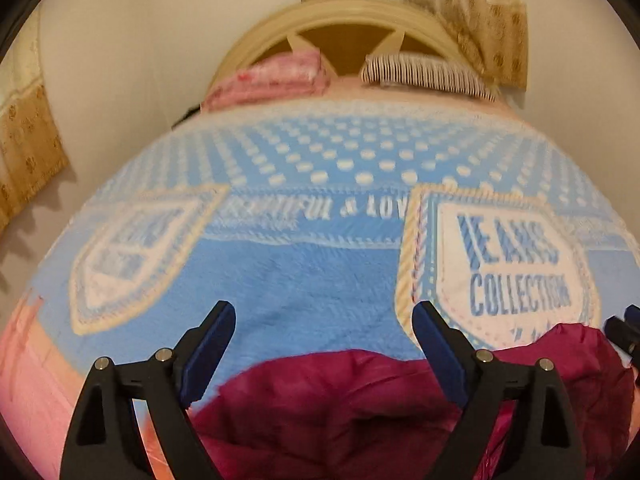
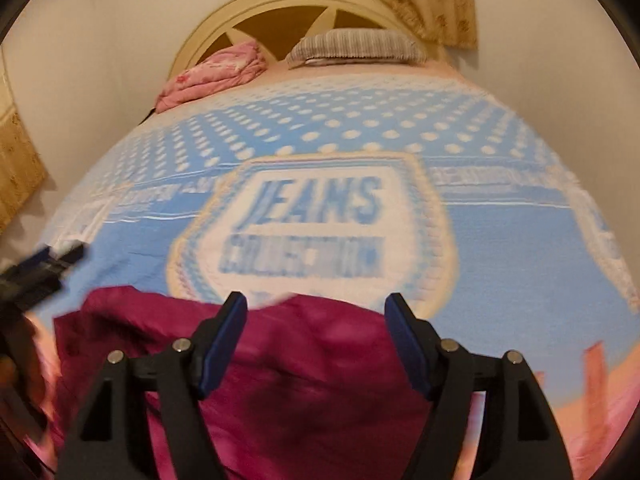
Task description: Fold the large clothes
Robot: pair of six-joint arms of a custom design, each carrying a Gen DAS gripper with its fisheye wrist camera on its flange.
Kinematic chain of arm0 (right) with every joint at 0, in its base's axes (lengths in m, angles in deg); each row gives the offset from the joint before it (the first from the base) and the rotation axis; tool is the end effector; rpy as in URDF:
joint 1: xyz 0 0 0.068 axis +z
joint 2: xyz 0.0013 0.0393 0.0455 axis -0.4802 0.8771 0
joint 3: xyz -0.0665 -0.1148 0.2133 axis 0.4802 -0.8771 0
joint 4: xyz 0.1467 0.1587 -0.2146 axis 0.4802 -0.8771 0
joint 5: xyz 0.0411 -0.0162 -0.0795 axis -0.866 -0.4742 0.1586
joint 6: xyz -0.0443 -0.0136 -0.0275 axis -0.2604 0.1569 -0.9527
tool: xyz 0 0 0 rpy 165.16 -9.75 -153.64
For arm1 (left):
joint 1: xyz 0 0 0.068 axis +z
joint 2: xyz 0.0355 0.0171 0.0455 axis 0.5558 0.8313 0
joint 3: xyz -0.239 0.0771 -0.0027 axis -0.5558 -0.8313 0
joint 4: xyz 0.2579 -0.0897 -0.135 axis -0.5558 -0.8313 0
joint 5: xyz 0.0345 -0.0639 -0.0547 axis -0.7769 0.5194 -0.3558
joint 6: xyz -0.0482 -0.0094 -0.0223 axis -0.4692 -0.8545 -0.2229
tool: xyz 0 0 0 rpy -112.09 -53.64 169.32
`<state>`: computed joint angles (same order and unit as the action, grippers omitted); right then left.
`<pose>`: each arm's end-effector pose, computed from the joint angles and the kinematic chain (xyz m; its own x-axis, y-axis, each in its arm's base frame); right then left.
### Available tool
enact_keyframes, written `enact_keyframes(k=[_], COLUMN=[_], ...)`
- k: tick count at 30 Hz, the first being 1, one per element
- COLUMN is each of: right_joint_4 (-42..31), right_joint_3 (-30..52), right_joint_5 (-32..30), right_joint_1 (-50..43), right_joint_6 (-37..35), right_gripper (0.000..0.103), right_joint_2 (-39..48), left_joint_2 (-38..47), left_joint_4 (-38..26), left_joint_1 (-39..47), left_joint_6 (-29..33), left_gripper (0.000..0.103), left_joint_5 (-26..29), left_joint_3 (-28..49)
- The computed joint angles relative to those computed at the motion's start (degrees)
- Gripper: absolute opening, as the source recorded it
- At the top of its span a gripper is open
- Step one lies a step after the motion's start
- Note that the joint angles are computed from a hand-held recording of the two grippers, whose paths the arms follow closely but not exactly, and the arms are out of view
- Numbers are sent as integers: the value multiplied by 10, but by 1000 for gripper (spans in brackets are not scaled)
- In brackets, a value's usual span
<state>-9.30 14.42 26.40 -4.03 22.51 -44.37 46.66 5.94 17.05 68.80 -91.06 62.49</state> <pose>0.1393 0.0563 0.1677 -0.7525 0.1090 -0.6496 0.0236 0.9900 0.1387 0.2102 -0.0536 0.1498 -0.7136 0.0685 -0.6972 0.0086 0.9960 0.0890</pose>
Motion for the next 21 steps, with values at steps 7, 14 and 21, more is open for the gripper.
enact_keyframes(k=[7, 14, 21], right_joint_4=[122, 135, 170], right_joint_3=[-44, -103, -98], right_joint_5=[51, 42, 88], right_joint_1=[116, 99, 134], right_joint_6=[69, 85, 94], right_gripper=[72, 72, 74], right_joint_2=[140, 95, 153], left_joint_2=[55, 121, 157], left_joint_4=[67, 122, 145], left_joint_1=[-47, -59, -67], left_joint_6=[-16, -33, -39], left_gripper=[91, 95, 100], left_joint_5=[-21, -31, -53], left_joint_3=[-72, -83, -74])
